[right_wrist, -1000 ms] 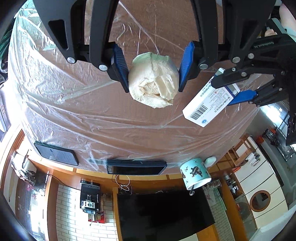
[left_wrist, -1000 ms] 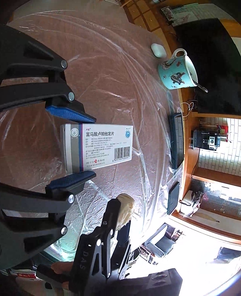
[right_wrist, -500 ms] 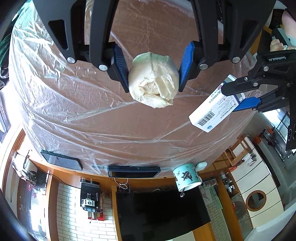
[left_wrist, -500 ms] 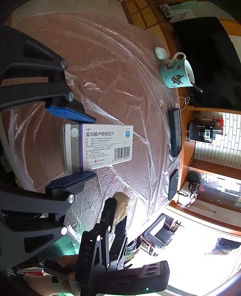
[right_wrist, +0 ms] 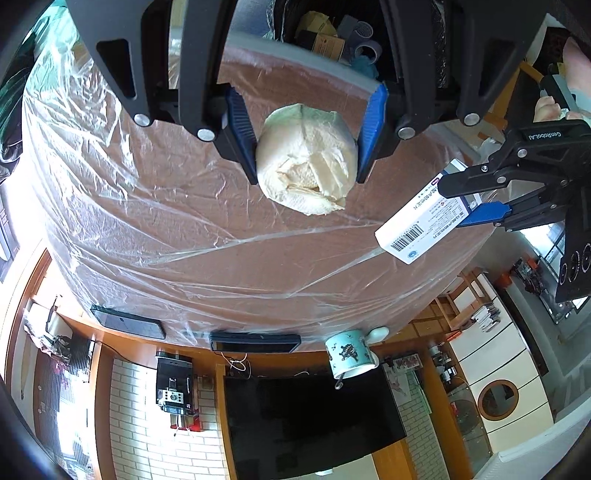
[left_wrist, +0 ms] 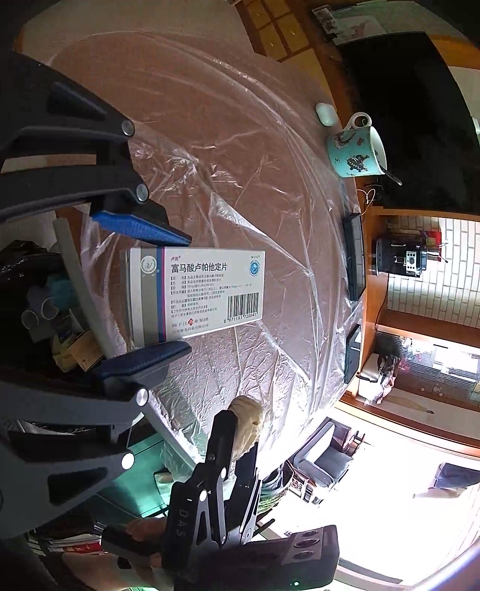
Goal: Collect trash
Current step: 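Carry the medicine box and tissue roll with both tools over the trash bin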
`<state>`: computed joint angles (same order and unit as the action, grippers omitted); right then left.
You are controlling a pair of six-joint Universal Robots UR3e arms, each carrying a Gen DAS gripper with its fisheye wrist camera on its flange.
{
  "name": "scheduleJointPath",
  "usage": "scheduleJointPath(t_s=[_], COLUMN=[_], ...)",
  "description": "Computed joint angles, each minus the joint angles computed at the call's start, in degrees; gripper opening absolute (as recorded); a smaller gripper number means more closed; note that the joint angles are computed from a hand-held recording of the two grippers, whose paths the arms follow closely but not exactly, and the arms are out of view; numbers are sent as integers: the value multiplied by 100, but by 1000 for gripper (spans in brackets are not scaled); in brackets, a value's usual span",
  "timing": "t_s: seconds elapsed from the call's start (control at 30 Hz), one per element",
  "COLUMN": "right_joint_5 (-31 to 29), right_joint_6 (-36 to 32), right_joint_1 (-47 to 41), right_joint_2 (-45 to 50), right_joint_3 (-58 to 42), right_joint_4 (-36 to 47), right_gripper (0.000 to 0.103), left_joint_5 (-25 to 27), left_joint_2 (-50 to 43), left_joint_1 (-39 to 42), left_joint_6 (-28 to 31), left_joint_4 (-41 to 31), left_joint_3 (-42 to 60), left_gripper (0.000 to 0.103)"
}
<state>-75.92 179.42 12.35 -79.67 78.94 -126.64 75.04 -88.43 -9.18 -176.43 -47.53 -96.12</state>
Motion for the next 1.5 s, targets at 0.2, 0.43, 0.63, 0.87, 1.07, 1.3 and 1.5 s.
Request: scheduleJointPath(t_s=[0.2, 0.43, 0.63, 0.87, 1.07, 1.3, 1.5], right_joint_5=[130, 271, 335, 370, 339, 228, 103], right_joint_6=[-43, -77, -95, -120, -155, -154, -105], right_joint_1=[47, 127, 190, 281, 349, 491, 647], right_joint_2=[-451, -1026, -1452, -1770, -1974, -2050, -1963], right_joint_3=[426, 1010, 1445, 1796, 2039, 2361, 2531], right_joint_4=[15, 54, 134, 280, 400, 415, 335], right_gripper=[50, 50, 50, 50, 50, 50, 50], left_joint_5=[-41, -168, -271, -298, -235, -130, 72], left_joint_2=[462, 1071, 1556, 2012, 2271, 2240, 1930], left_joint_1=[-28, 3, -8, -101, -260, -533, -743], left_joint_6=[122, 344, 552, 663, 776, 815, 732], left_joint_4=[-63, -295, -595, -896, -1166, -1295, -1065], left_joint_3=[-361, -733, -1030, -1337, -1455, -1586, -1808], left_gripper=[53, 53, 53, 53, 53, 53, 53])
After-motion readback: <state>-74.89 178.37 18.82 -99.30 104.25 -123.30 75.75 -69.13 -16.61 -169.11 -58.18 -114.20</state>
